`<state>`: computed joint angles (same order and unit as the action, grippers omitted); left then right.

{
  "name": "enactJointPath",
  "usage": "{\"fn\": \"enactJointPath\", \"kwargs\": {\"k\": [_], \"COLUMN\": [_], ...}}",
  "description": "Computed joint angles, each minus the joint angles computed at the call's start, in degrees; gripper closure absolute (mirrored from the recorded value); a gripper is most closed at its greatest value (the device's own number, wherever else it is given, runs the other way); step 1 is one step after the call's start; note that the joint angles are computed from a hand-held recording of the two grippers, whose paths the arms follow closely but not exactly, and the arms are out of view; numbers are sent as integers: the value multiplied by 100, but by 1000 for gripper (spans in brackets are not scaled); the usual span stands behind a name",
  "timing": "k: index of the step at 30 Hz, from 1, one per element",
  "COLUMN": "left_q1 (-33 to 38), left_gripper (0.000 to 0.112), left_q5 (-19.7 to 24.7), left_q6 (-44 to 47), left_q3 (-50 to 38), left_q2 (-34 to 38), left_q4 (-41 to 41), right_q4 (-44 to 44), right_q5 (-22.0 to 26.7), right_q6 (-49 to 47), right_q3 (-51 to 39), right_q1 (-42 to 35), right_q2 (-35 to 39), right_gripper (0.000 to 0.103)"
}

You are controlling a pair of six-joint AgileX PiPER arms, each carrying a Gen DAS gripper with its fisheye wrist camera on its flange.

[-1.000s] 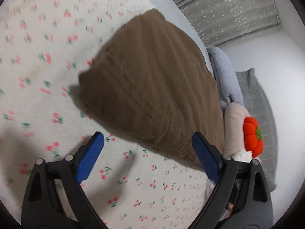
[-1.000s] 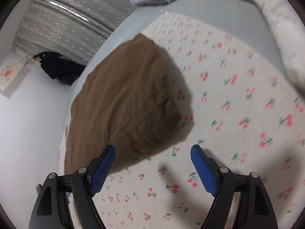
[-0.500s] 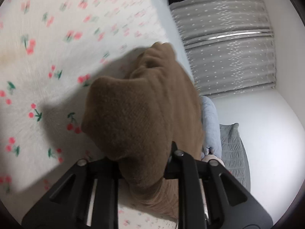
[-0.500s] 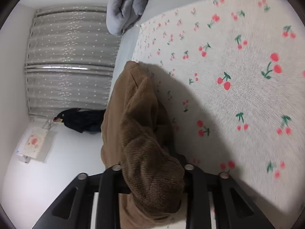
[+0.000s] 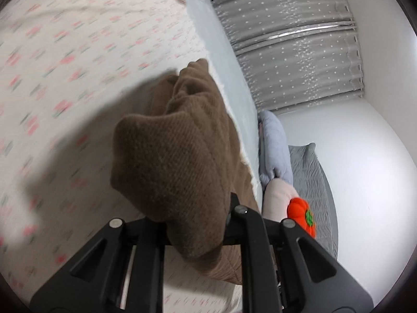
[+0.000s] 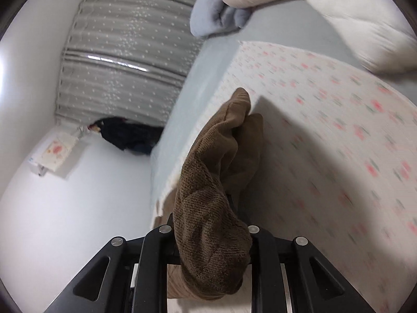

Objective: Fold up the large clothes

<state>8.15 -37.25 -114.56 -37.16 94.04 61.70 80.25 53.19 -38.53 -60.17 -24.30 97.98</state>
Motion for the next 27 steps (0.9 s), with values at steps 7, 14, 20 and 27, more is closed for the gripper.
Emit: {"fn": "enactJointPath", "kwargs": {"k": [7, 14, 20, 27], "left_q1": [-22, -502, -966, -2010], "left_gripper": [72, 37, 75, 93], "left_q5": [-612, -283, 43, 993], "left_q6": [1672, 2149, 3369, 7150], "left_q3": [646, 409, 308, 88], "left_q2": [1191, 1052, 1233, 466], "left_q4": [-1509, -2328, -4061, -7326], "right_q4": [-531, -2970, -4823, -4595], "right_q5": [-611, -2416, -3204, -2980], "right_q6": [-585, 1639, 3039, 2354], "right_q3": [573, 825, 299, -837], "right_q1": [-118, 347, 2317, 4001], "right_q2": [578, -1320, -1752, -462], "right_gripper": [57, 30, 30, 72]}}
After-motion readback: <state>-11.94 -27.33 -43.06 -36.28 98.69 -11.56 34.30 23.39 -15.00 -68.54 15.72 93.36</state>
